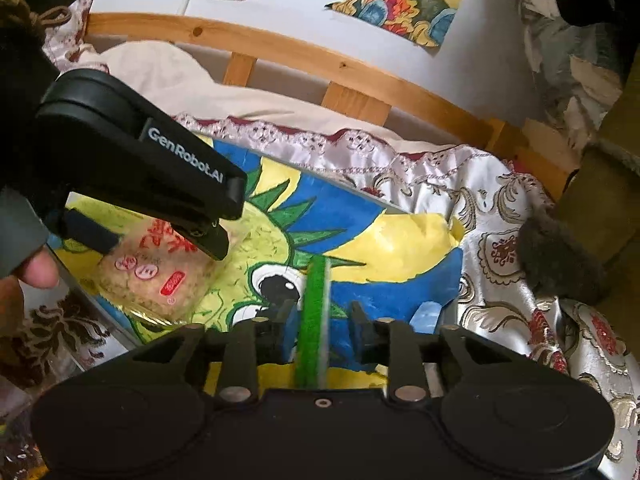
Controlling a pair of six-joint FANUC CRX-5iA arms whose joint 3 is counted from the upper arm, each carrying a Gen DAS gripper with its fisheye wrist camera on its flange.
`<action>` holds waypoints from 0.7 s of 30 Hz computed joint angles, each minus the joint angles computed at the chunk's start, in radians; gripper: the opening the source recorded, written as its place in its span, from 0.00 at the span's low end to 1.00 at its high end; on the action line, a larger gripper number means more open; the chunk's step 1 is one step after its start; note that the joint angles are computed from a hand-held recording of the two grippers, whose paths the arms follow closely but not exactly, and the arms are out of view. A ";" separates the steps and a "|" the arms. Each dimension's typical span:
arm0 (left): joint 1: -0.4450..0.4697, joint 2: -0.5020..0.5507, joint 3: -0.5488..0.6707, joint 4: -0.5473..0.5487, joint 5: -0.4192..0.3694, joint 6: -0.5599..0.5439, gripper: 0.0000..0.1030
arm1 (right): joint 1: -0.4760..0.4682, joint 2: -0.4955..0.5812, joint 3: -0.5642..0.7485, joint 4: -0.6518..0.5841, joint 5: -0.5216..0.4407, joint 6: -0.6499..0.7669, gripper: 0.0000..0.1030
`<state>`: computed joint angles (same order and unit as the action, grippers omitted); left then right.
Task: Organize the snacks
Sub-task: 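Lower both snacks into the tray and open both tools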
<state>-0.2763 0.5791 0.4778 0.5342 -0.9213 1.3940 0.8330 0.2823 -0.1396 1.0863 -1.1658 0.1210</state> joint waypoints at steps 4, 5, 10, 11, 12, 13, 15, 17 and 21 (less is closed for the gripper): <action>0.012 -0.053 -0.054 0.024 0.027 -0.018 0.92 | 0.019 -0.026 -0.017 0.042 -0.038 -0.072 0.47; 0.016 -0.075 -0.078 0.037 0.043 -0.035 0.94 | 0.025 -0.037 -0.023 0.055 -0.042 -0.099 0.50; 0.031 -0.207 -0.236 0.117 0.155 -0.164 0.99 | 0.069 -0.086 -0.047 0.118 -0.087 -0.184 0.71; 0.034 -0.234 -0.270 0.134 0.179 -0.194 0.99 | 0.082 -0.094 -0.049 0.129 -0.100 -0.193 0.73; 0.036 -0.262 -0.306 0.152 0.206 -0.225 0.99 | 0.095 -0.102 -0.051 0.141 -0.117 -0.202 0.74; 0.037 -0.287 -0.335 0.161 0.230 -0.248 0.99 | 0.108 -0.108 -0.053 0.150 -0.135 -0.210 0.77; 0.041 -0.339 -0.391 0.174 0.273 -0.291 0.99 | 0.136 -0.121 -0.057 0.165 -0.167 -0.233 0.80; 0.046 -0.392 -0.455 0.201 0.316 -0.350 0.99 | 0.165 -0.137 -0.061 0.177 -0.195 -0.258 0.80; 0.052 -0.491 -0.578 0.282 0.393 -0.509 0.99 | 0.230 -0.159 -0.065 0.210 -0.270 -0.312 0.90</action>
